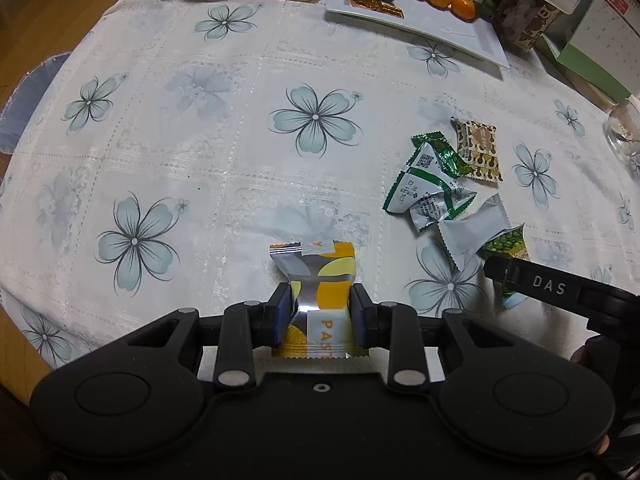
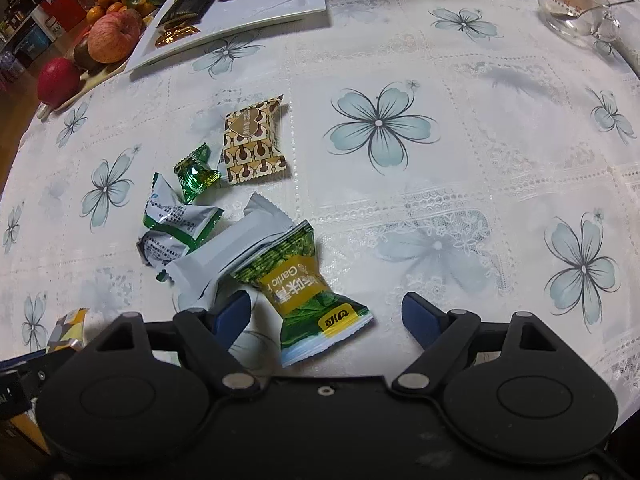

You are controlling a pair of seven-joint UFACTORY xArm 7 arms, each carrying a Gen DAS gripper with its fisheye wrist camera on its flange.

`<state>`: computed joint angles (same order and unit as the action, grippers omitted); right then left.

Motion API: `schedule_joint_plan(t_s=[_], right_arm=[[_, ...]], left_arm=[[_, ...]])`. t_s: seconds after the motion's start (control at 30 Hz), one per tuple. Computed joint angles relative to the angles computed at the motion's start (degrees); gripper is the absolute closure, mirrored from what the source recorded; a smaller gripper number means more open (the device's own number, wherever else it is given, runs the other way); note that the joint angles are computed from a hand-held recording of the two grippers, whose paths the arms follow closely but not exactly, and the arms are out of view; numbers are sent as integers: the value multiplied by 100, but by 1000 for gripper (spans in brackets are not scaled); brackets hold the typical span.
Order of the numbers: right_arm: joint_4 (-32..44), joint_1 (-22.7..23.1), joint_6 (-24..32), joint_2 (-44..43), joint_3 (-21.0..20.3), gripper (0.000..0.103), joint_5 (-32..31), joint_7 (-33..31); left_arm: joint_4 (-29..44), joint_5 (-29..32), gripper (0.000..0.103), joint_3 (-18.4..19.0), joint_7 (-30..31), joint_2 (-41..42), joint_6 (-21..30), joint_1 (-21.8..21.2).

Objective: Organize snacks
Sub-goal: 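Grasp the green Garlic pea packet with the right tool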

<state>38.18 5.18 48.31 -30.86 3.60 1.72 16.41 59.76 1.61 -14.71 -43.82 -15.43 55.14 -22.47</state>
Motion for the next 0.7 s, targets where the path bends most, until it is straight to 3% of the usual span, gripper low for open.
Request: schedule_joint_plan(t_s=[0.07, 0.13, 0.17, 0.47, 0.6, 0.7], right_arm=[[19, -33, 31, 9, 127, 28, -210, 34], [1, -52, 39, -34, 206, 41, -389, 78], [-18, -48, 35, -71, 219, 53, -448, 74], [-175, -50, -61, -598, -21, 58, -210, 78], [-404, -17, -225, -1201, -155, 58, -8, -36], [-682, -9, -305, -1852, -215, 58, 135, -94]], left_arm=[[6, 89, 63, -29, -51, 3, 20, 12], [22, 210, 63, -67, -137, 8, 65, 26], [26, 250, 63, -77, -170, 12, 71, 28], [-4, 988, 63, -270, -522, -143, 70, 36], [-254, 987, 63, -266, -545, -508, -256, 16], [-495, 1317, 63, -497, -785, -844, -436, 116]])
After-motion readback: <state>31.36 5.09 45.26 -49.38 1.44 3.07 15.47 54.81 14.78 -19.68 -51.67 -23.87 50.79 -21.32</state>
